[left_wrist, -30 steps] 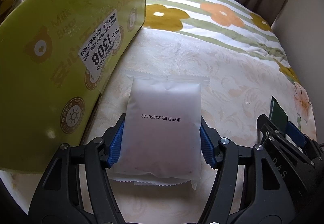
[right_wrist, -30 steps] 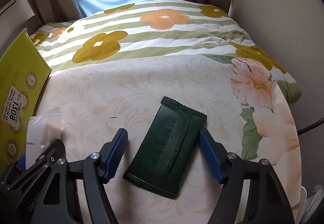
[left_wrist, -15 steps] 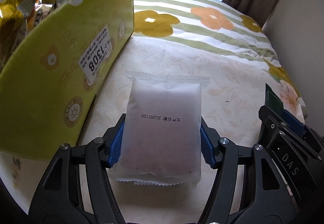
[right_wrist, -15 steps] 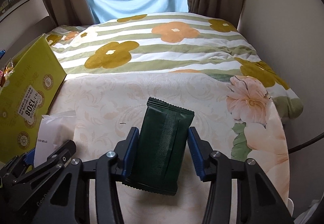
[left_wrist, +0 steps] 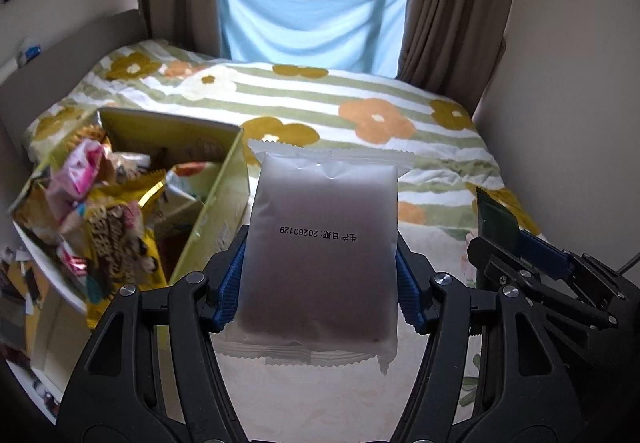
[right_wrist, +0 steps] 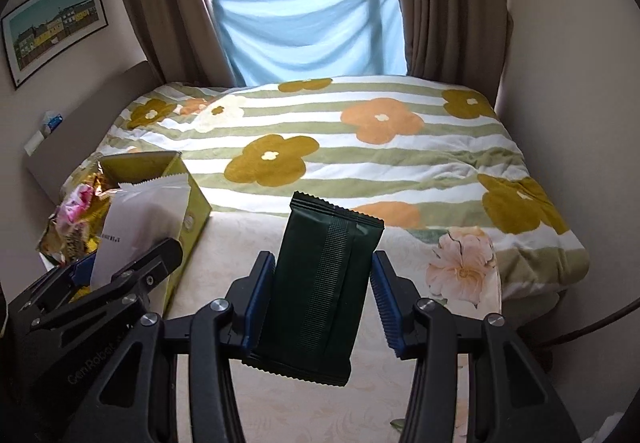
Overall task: Organize snacks
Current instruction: 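Carry the white packet and green bar over the yellow box and open both tools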
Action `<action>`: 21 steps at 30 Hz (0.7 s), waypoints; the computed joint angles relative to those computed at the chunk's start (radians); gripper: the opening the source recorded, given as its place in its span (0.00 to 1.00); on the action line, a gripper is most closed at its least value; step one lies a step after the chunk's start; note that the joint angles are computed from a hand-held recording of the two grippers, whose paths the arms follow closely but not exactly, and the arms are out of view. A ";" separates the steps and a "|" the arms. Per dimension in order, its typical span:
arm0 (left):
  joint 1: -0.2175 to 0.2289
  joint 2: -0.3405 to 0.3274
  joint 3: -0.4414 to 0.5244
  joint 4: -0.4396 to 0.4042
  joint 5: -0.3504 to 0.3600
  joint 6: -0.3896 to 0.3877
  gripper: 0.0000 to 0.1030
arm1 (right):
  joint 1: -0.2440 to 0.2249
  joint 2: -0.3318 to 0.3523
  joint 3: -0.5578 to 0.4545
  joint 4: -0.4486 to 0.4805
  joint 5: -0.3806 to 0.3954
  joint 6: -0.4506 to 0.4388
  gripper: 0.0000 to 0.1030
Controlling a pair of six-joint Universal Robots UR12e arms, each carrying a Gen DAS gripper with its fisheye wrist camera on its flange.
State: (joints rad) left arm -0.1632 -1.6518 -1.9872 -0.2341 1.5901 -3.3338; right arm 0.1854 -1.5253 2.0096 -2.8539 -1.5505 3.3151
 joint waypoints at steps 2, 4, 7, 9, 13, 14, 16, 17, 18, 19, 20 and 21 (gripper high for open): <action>0.009 0.019 0.007 -0.001 0.013 0.003 0.59 | 0.004 -0.006 -0.015 -0.010 0.033 -0.026 0.43; 0.028 0.038 0.009 0.002 0.013 -0.011 0.59 | 0.008 -0.006 -0.031 -0.013 0.069 -0.051 0.43; 0.055 0.063 0.005 -0.001 0.037 -0.011 0.59 | 0.024 0.001 -0.053 -0.026 0.099 -0.073 0.43; 0.085 0.081 -0.002 -0.006 0.037 -0.010 0.59 | 0.035 0.007 -0.067 -0.036 0.119 -0.081 0.43; 0.164 0.101 -0.004 -0.038 -0.012 -0.007 0.59 | 0.068 0.034 -0.107 -0.046 0.139 -0.087 0.43; 0.186 0.104 -0.001 -0.054 -0.033 0.004 0.59 | 0.077 0.043 -0.118 -0.047 0.140 -0.085 0.43; 0.227 0.103 0.006 -0.085 -0.063 0.027 0.59 | 0.097 0.060 -0.144 -0.043 0.143 -0.081 0.43; 0.248 0.100 0.013 -0.101 -0.080 0.046 0.59 | 0.106 0.069 -0.155 -0.043 0.139 -0.078 0.43; 0.270 0.095 0.021 -0.115 -0.098 0.066 0.59 | 0.117 0.081 -0.170 -0.041 0.135 -0.074 0.43; 0.285 0.090 0.026 -0.124 -0.110 0.079 0.59 | 0.129 0.094 -0.187 -0.038 0.127 -0.068 0.43; 0.307 0.084 0.036 -0.146 -0.131 0.098 0.59 | 0.140 0.107 -0.203 -0.034 0.119 -0.056 0.43; 0.330 0.076 0.049 -0.172 -0.158 0.119 0.59 | 0.151 0.124 -0.223 -0.027 0.116 -0.038 0.43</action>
